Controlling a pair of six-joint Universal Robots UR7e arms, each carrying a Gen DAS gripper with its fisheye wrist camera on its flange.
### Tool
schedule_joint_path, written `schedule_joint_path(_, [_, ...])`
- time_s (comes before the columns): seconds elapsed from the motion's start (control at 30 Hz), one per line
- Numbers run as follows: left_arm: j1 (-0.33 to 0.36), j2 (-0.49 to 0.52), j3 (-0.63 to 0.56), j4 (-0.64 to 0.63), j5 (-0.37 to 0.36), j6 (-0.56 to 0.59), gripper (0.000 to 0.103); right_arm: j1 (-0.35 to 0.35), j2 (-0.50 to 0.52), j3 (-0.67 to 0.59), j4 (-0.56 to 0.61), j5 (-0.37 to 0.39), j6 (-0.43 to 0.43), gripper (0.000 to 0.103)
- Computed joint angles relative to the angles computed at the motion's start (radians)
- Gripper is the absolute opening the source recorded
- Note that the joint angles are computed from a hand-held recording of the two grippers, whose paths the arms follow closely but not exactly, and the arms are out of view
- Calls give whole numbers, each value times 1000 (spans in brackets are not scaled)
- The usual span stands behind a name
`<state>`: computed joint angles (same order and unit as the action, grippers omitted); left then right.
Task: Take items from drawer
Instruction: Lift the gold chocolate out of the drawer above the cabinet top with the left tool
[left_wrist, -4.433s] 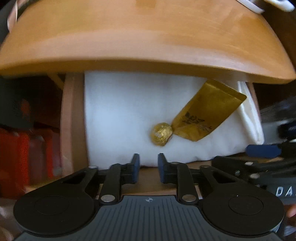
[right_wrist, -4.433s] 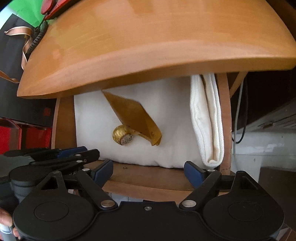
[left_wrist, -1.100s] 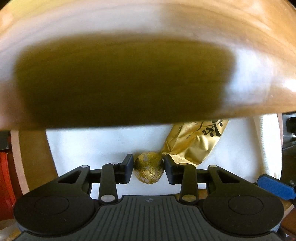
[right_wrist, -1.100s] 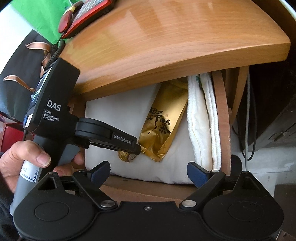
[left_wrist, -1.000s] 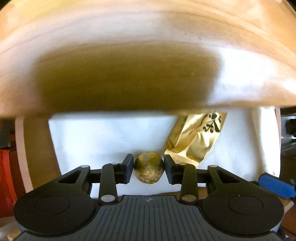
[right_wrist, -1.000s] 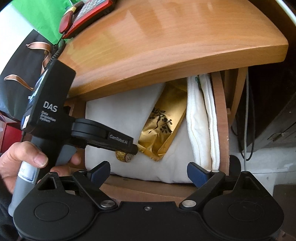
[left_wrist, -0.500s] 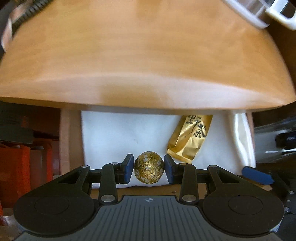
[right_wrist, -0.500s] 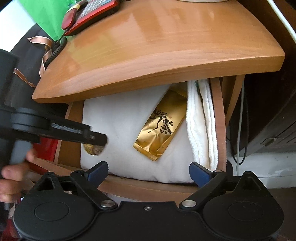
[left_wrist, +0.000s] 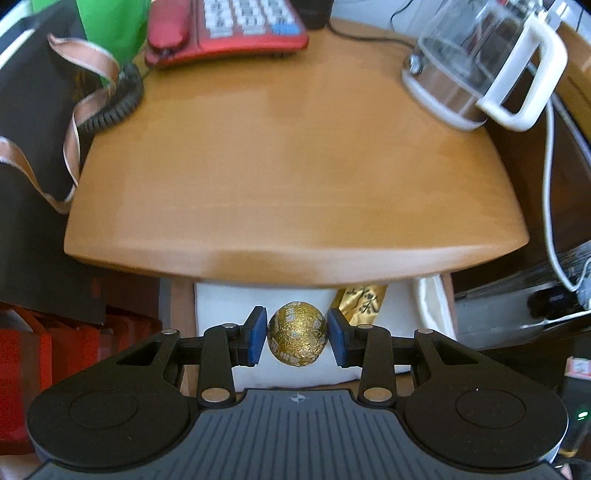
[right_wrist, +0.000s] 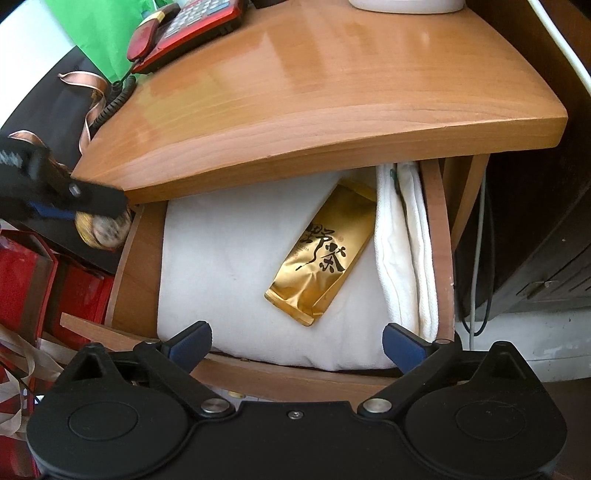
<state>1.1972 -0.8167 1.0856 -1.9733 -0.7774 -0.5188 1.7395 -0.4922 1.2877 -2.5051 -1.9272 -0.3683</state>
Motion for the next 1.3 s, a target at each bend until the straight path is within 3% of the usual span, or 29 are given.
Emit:
schedule_joint_path(0.73, [40,227,-340,-171,24,171,37,-5,-6,56,-115,22,-49,103])
schedule_joint_path(1.07, [59,315,-466,-150,33,191,37,-9,-11,103,-215,39,-92,103])
schedule_joint_path(1.3, [62,327,-483,-165,32,211,37,-11,-4,51,-111,44,-57,103])
